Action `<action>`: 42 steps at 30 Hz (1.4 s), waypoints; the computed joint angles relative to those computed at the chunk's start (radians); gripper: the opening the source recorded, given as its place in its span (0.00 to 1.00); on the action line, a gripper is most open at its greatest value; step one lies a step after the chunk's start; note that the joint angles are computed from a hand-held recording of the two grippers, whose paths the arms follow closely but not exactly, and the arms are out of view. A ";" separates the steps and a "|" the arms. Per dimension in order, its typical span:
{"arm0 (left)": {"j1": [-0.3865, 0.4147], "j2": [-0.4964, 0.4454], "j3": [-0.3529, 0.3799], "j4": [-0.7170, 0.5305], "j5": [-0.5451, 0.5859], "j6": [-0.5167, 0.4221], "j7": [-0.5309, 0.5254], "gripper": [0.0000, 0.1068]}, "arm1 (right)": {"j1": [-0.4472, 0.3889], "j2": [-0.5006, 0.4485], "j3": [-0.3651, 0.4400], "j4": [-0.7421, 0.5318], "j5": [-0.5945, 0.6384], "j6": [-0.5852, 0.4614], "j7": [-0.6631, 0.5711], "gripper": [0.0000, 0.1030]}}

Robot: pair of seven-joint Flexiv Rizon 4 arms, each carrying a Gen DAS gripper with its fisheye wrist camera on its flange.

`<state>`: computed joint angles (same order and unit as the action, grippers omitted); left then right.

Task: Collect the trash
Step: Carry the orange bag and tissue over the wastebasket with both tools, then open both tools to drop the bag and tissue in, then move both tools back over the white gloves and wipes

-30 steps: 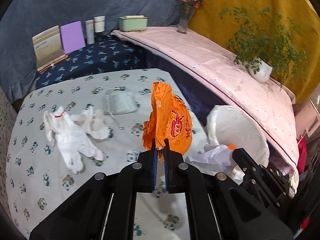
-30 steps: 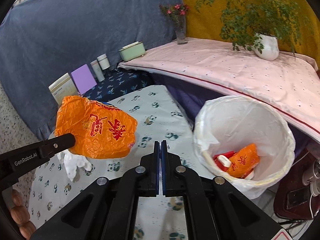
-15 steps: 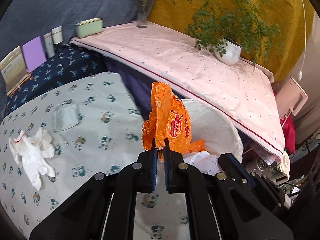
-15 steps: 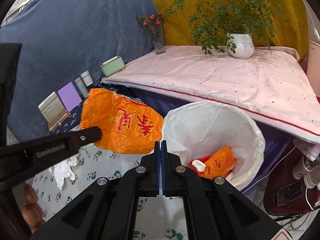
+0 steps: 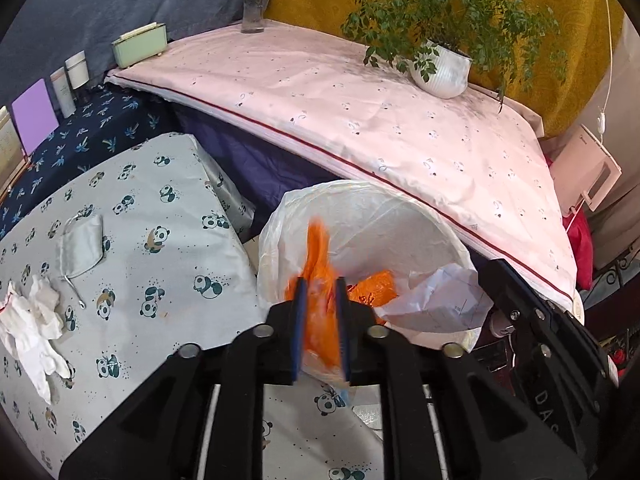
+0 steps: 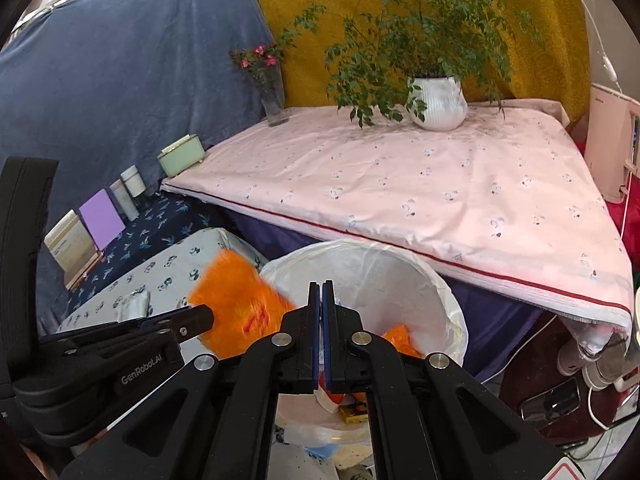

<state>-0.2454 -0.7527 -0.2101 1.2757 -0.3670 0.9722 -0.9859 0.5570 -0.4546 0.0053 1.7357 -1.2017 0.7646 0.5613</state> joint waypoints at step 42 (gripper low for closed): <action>0.163 0.062 0.065 0.147 -0.027 0.148 -0.138 0.62 | 0.164 -0.243 -0.073 -0.368 0.186 0.021 -0.282 0.36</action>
<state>-0.0829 -0.6907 -0.1451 1.4230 -0.3937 1.1204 -1.1236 0.7214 -0.6977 -0.0680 1.3676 -1.0161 0.7856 0.2791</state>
